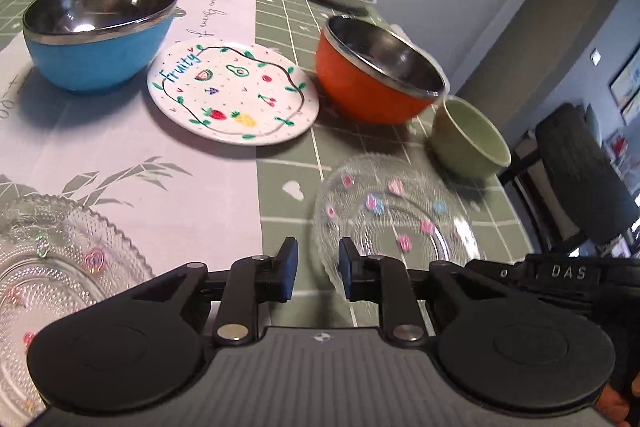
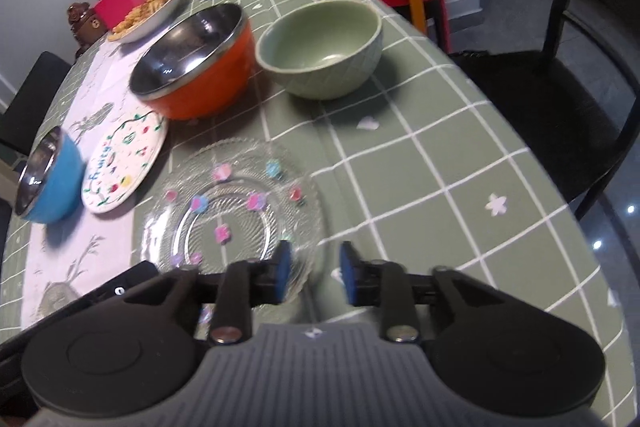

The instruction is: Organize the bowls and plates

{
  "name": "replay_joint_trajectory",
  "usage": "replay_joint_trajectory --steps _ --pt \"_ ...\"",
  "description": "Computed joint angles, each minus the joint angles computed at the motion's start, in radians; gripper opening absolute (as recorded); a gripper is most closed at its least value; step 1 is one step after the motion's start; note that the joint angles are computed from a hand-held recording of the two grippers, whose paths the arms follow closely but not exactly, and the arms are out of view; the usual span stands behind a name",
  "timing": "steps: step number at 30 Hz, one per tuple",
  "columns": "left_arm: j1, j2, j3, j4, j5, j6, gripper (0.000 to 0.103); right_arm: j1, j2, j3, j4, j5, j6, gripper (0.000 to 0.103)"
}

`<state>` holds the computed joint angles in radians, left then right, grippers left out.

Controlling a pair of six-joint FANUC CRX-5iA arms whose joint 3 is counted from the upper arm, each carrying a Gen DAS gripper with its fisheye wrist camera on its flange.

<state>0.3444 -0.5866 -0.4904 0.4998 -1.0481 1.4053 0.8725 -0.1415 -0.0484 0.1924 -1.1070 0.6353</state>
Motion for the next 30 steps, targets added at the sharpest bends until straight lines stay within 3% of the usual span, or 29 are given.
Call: replay_joint_trajectory --steps 7,8,30 --pt "-0.004 0.036 -0.005 0.046 0.024 -0.049 0.027 -0.002 0.005 -0.016 0.020 0.047 -0.001 0.027" --pt "-0.011 0.040 -0.001 0.039 0.029 -0.045 0.027 -0.003 0.004 -0.017 0.013 0.050 0.004 0.022" --pt "-0.093 0.067 0.080 -0.124 0.032 0.043 0.017 -0.012 -0.016 -0.031 -0.008 0.070 -0.006 0.009"
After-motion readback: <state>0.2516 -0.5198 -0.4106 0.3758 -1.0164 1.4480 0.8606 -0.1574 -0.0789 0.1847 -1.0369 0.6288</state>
